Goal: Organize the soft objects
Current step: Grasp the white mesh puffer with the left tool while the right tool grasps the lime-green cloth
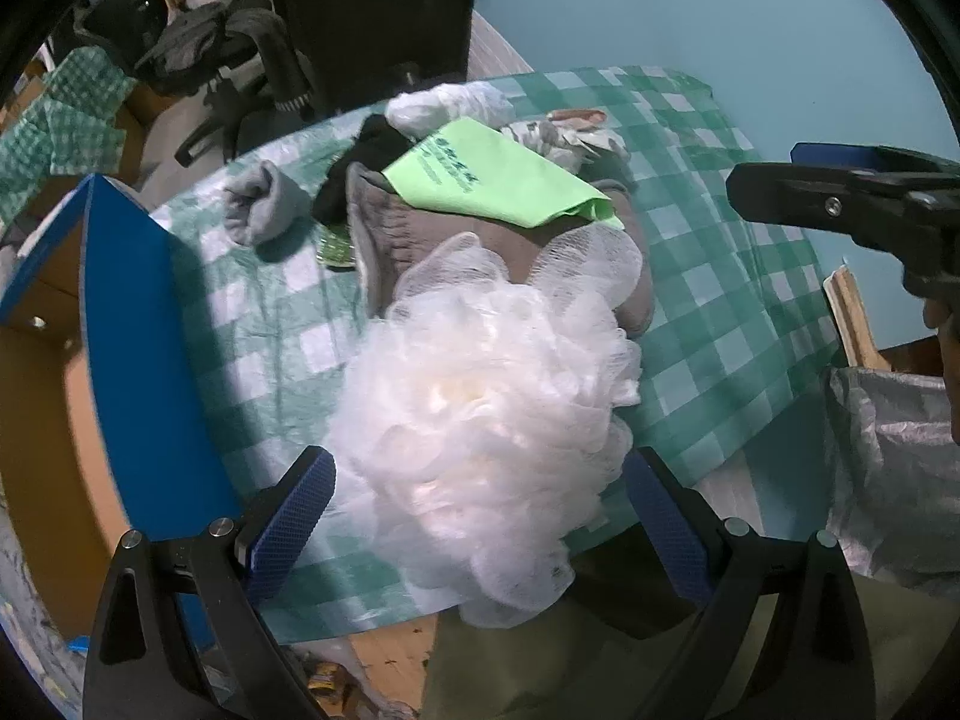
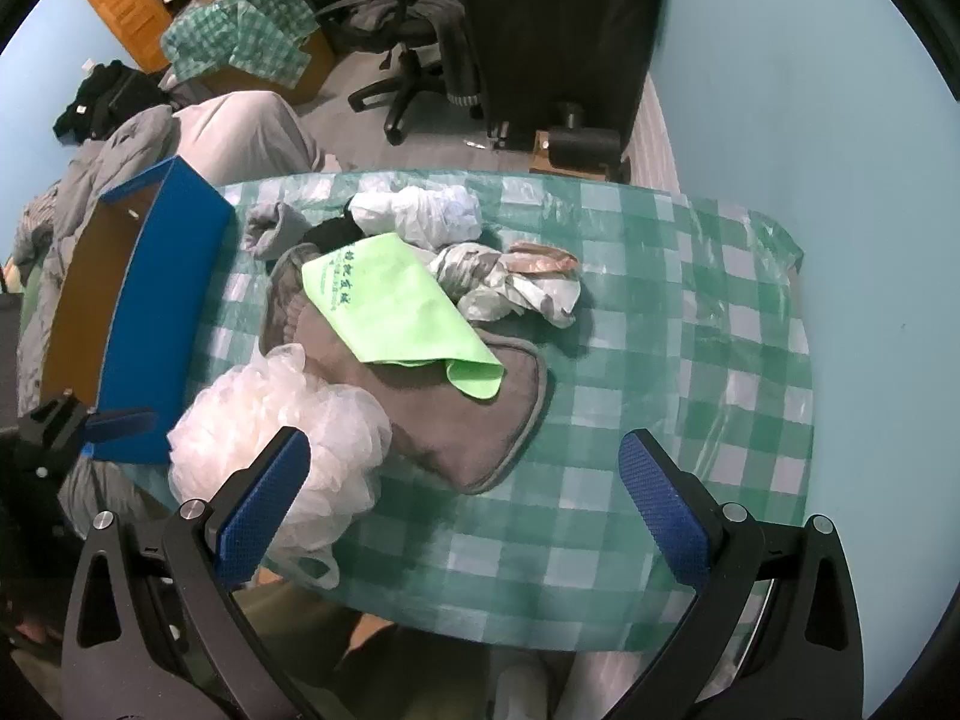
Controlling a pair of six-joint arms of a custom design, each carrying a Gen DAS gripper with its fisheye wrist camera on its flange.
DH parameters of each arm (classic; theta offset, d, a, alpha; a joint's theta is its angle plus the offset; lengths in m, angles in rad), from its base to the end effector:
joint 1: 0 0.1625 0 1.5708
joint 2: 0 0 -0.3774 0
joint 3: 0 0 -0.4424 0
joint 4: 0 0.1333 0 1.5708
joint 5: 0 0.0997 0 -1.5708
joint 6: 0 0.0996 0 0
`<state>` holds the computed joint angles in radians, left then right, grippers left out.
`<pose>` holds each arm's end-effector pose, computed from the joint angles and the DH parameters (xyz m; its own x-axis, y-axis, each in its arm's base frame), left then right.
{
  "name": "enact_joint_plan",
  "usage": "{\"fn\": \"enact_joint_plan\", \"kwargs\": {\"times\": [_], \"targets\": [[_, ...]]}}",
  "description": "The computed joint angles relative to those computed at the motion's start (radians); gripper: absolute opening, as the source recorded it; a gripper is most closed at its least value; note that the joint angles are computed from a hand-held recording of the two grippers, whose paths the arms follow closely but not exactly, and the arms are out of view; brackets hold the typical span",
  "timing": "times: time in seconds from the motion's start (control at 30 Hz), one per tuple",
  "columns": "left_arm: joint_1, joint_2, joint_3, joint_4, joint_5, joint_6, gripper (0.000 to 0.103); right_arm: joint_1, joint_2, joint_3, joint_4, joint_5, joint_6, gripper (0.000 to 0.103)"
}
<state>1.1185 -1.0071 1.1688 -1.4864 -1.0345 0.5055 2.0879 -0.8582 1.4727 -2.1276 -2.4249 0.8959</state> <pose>-0.1464 -0.7228 0.3030 -0.4236 0.8491 -0.3156 0.7189 0.5271 0.4531 0.3986 -0.5832 0.1219 -0.7287 0.4510 0.5153 0.1207 0.8253 -0.5517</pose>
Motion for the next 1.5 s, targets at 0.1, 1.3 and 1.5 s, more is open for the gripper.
{"fn": "enact_joint_plan", "kwargs": {"times": [0.1,1.3,1.5], "targets": [[-0.002,-0.005,0.038,-0.032,0.028,-0.011,0.098,-0.003,-0.003,0.009,-0.001,0.003,-0.004,0.102],[0.053,-0.057,0.140,-0.130,0.038,-0.128,0.066,-0.068,0.069,-0.008,-0.135,0.031,-0.221,0.102],[0.066,-0.053,0.084,-0.126,0.057,-0.175,0.064,-0.081,0.126,-0.078,-0.153,0.034,-0.336,0.102]]}}
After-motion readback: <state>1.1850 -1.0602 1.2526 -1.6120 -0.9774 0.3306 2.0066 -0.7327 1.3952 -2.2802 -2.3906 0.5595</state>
